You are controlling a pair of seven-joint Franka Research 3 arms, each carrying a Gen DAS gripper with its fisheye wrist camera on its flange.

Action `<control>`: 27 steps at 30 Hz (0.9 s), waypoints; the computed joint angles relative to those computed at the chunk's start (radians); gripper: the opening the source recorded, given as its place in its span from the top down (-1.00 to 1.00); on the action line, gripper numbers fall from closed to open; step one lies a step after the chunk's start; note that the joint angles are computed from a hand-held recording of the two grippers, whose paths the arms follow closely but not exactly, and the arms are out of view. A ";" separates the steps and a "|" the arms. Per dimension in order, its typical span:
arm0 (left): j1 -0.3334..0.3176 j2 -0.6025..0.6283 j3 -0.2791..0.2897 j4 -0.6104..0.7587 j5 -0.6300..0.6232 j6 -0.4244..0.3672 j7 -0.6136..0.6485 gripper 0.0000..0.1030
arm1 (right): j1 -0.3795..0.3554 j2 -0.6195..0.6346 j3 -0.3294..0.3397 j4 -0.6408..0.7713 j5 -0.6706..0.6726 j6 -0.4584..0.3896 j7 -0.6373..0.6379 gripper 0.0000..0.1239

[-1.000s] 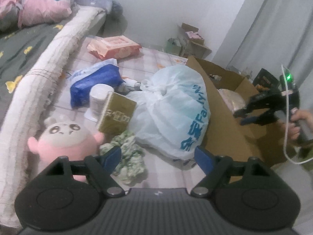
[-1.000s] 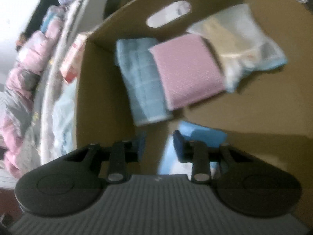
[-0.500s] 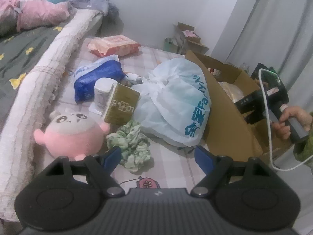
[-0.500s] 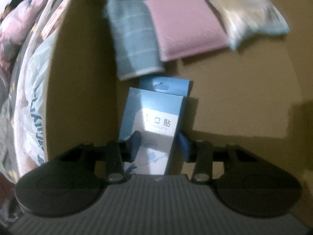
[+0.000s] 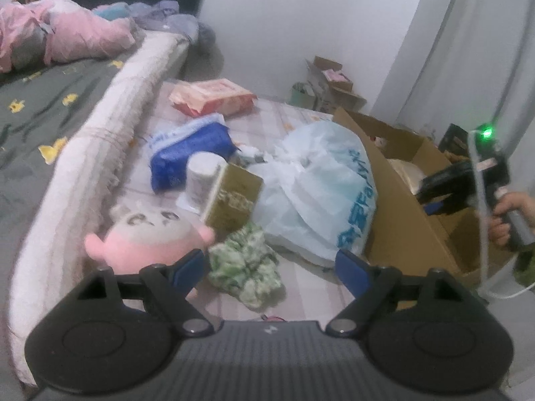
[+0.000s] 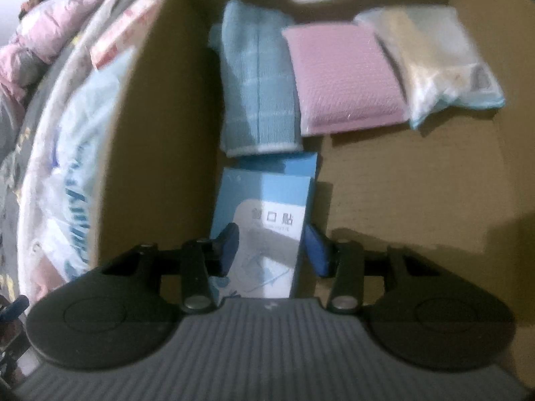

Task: Organize soft objects
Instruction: 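Move the right gripper to the blue wet-wipe pack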

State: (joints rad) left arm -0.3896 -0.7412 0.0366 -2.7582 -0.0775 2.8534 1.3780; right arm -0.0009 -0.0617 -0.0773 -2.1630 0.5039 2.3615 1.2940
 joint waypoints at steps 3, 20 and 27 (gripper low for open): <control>0.013 0.007 0.000 0.009 0.011 0.015 0.007 -0.68 | -0.007 -0.051 -0.011 -0.018 0.028 0.025 -0.016 0.20; 0.267 0.291 -0.101 0.246 0.183 0.091 -0.116 -0.51 | 0.101 0.148 0.066 0.384 0.280 -0.167 -0.111 0.12; 0.278 0.474 -0.092 0.385 0.196 0.057 -0.088 -0.10 | 0.174 0.523 0.131 0.845 0.079 -0.261 0.121 0.02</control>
